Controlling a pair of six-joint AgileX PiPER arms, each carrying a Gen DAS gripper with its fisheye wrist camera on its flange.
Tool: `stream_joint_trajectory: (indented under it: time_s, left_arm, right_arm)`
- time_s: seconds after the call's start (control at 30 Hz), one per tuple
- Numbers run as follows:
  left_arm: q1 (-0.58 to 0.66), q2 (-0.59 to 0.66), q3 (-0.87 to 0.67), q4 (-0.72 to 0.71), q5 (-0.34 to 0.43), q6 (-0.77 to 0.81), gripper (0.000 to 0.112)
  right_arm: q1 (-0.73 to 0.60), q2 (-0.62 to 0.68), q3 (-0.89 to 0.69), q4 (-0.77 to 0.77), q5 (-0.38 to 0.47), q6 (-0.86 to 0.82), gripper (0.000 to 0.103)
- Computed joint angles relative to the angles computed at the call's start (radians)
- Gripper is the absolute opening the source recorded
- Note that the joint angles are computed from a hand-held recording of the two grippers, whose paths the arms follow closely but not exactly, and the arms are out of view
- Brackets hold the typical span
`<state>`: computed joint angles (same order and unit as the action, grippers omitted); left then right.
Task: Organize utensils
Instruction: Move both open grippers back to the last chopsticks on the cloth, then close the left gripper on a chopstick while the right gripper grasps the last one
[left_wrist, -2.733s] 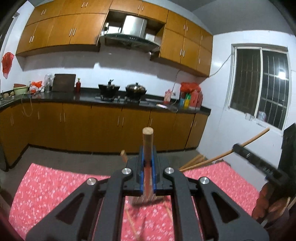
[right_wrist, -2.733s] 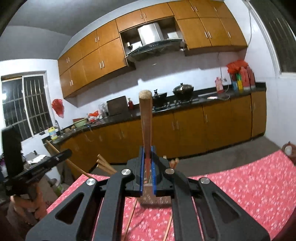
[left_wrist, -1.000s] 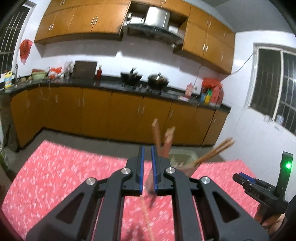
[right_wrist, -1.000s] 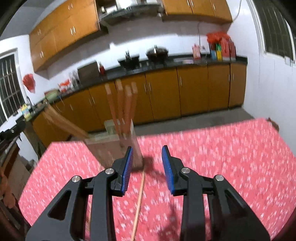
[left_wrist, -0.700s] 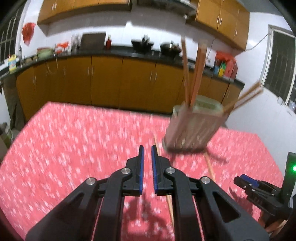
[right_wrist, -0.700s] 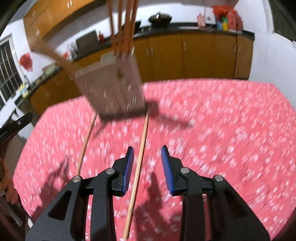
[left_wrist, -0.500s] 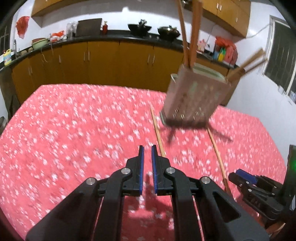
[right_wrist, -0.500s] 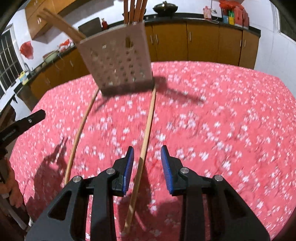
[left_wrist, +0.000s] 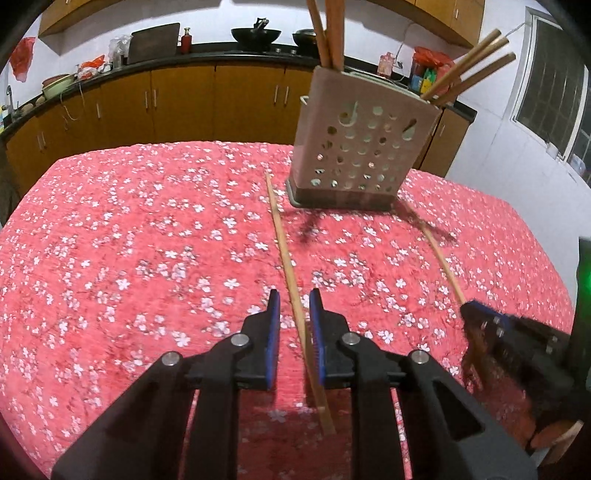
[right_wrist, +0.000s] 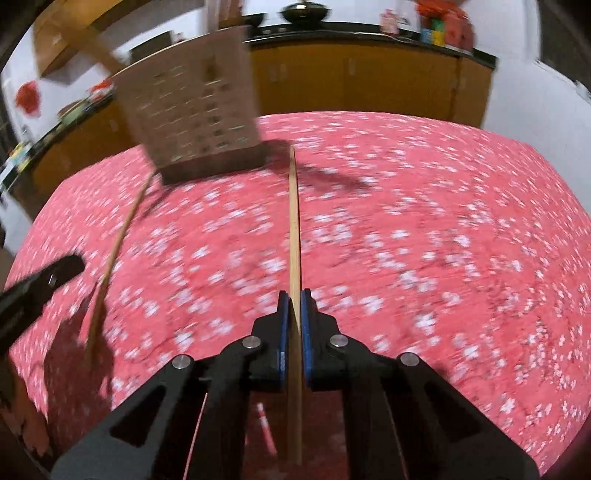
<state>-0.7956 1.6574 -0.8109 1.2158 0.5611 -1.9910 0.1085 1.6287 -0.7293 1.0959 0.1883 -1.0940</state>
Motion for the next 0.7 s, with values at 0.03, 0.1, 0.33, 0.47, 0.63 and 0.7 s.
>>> stream_joint_trajectory:
  time_s: [0.03,0.1,0.33,0.47,0.63,0.7]
  left_arm:
    - [0.0,0.009,-0.007,-0.008,-0.001,0.011,0.018]
    - [0.0,0.033,-0.032,-0.032,0.007,0.044,0.018]
    - [0.019,0.12,-0.105,-0.128,0.022,0.156,0.009]
    - [0.035,0.114,-0.091,-0.112,0.033,0.149,0.008]
    - [0.115,0.059,-0.031,-0.103,0.021,0.143,0.008]
    - [0.152,0.038,-0.007,-0.096,0.007,0.142,0.008]
  right_arm:
    - [-0.015,0.006,-0.007,-0.002,0.006,0.004,0.007]
    - [-0.041,0.014,-0.019,-0.009,0.021,0.009,0.007]
    - [-0.059,0.013,-0.018,0.022,0.037,-0.041,0.007]
    - [-0.048,0.016,-0.029,0.004,0.042,-0.031,0.007]
    - [-0.017,0.042,-0.051,0.039,0.011,-0.074,0.007]
    - [-0.004,0.058,-0.064,0.037,-0.007,-0.079,0.007]
